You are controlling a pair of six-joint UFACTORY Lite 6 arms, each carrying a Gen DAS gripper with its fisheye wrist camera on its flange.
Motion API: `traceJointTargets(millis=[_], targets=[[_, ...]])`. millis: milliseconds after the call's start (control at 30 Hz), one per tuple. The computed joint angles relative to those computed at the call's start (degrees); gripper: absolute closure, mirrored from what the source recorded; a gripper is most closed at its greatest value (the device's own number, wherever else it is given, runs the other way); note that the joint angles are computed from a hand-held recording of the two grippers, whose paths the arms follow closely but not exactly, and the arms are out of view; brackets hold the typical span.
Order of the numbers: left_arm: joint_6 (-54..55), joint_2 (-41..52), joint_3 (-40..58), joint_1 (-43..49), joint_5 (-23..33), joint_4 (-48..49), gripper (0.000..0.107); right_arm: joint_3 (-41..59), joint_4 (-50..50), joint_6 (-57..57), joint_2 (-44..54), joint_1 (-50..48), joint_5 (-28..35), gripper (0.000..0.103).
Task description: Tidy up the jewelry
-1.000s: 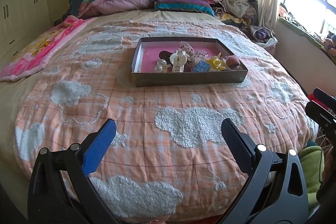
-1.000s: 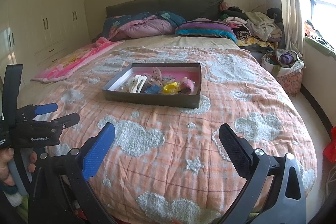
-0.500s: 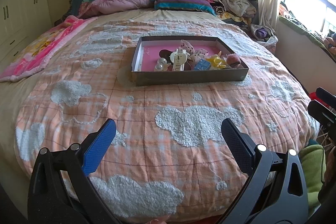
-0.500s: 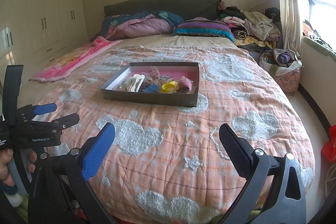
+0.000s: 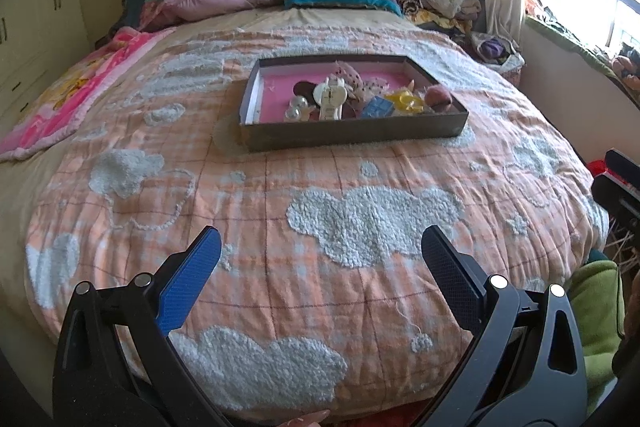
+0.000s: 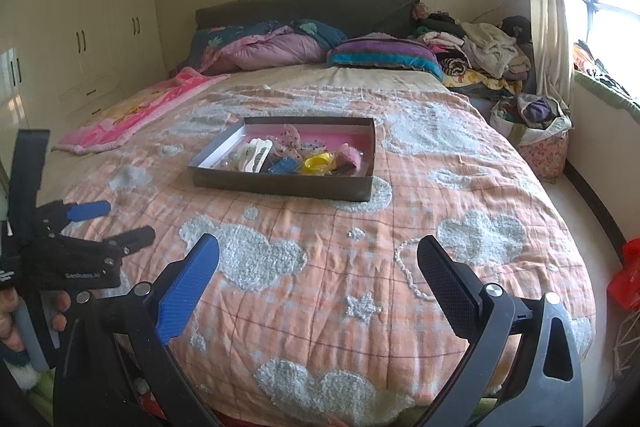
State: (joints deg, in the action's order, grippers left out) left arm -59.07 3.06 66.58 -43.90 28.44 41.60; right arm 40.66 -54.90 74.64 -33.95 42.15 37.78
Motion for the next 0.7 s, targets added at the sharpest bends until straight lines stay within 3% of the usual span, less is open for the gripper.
traceJointTargets(millis=[367,433,533,633,700], targets=[[-3.3,0.4,-0.8,3.6,-3.1,2.7,0.013,-0.7,0.0,-1.7,-3.3,-3.8,1.2,0.004],[0.6,2.4,1.3,8.1,-4.1,-1.2,0.013,-1.2,5.2,-8.0,-4.1,-9.7,-3.2,0.004],[4.9,6.7,6.2,14.1,-3.0,-3.9,0.013,-1.4,21.0,-25.9,-2.9,-24.7,-12.8,0.004],[9.1,13.4,14.2,21.8,-1.7,-5.7,0.013,1.9,35.0,-43.9,6.5,-38.8,-20.1,0.004],[13.4,20.8,23.2,27.7,0.3,-9.0,0.013,8.0,39.4,-53.3,18.3,-46.1,-22.9,0.004]])
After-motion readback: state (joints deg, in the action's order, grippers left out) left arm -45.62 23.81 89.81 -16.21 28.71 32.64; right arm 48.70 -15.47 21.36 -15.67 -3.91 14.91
